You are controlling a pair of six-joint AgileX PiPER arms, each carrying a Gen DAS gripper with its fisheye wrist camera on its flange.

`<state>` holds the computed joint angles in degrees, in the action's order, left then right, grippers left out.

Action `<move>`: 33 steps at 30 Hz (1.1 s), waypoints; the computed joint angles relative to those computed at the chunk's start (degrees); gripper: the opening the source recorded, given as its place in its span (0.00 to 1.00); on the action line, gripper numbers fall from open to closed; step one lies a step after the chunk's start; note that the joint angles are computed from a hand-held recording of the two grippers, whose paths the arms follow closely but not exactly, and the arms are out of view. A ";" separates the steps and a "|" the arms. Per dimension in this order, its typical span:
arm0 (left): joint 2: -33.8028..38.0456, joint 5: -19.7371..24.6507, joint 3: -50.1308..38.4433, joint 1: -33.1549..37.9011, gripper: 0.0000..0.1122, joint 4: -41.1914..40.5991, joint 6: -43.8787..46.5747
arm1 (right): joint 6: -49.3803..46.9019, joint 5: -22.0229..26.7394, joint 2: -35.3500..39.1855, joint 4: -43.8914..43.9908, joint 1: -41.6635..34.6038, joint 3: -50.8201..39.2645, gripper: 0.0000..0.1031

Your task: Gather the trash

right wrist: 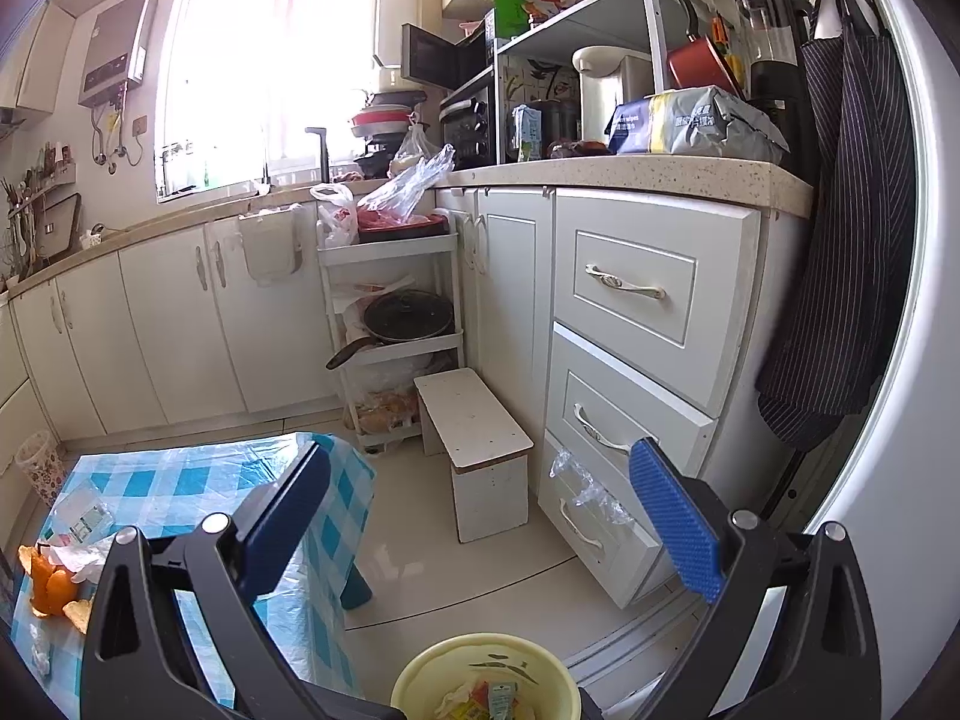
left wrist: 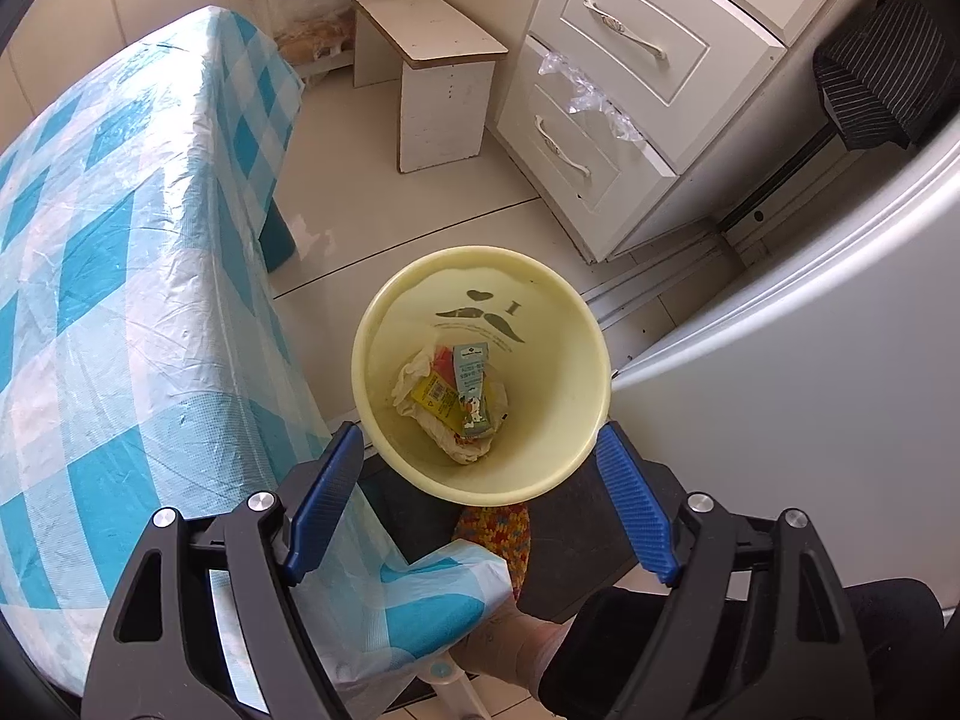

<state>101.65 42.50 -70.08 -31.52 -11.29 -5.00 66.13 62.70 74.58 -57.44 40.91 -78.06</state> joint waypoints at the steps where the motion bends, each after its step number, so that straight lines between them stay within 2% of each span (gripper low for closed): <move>1: -0.36 -0.24 0.17 -0.30 0.68 0.91 -0.83 | -0.01 -0.17 -0.15 0.00 -0.12 0.10 0.93; 4: -2.28 -0.51 0.76 -1.60 0.68 5.92 -5.24 | 0.34 -0.42 -0.69 0.01 -0.85 0.37 0.93; 12: -10.00 3.26 3.68 -3.46 0.68 20.79 -16.46 | 3.42 -0.92 -3.29 -0.20 -3.27 1.35 0.93; 21: -19.60 6.30 7.74 -1.73 0.68 27.35 -18.77 | 3.19 -0.76 -0.44 -0.45 -0.60 -1.26 0.93; 26: -22.63 8.11 8.50 -1.76 0.68 30.88 -20.69 | 2.25 -0.70 2.14 -0.24 0.87 -3.46 0.93; 33: -26.21 9.62 9.91 2.45 0.68 30.97 -18.30 | 0.12 -0.87 6.23 0.93 2.35 -6.80 0.93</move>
